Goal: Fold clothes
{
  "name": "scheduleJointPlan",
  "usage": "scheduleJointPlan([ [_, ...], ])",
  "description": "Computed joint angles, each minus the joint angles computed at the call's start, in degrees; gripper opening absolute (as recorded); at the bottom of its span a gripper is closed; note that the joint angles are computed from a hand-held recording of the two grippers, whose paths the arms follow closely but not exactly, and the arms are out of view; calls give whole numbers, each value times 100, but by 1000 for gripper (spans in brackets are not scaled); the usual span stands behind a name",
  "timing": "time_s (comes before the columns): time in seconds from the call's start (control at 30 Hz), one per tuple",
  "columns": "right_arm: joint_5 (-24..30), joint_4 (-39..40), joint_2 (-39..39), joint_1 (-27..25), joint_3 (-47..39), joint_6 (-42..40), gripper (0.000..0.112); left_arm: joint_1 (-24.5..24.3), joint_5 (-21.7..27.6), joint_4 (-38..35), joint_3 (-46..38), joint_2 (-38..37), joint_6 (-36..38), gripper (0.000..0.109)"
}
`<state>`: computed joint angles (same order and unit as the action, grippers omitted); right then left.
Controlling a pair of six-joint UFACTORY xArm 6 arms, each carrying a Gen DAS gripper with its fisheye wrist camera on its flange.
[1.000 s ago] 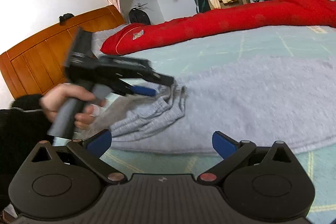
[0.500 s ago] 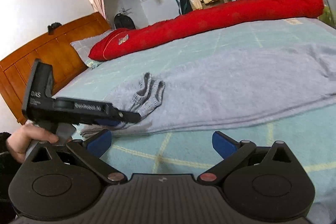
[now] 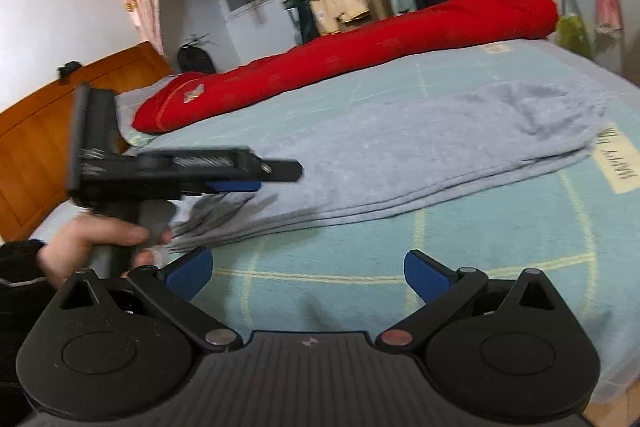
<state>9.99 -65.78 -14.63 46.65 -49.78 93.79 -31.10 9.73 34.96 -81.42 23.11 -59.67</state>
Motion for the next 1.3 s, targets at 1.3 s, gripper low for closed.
scheduleJointPlan([
  [1.3,-100,2586,3085,-1068,-2486,-4284,103,888,-495,2681,1336,-948,-3492,95],
])
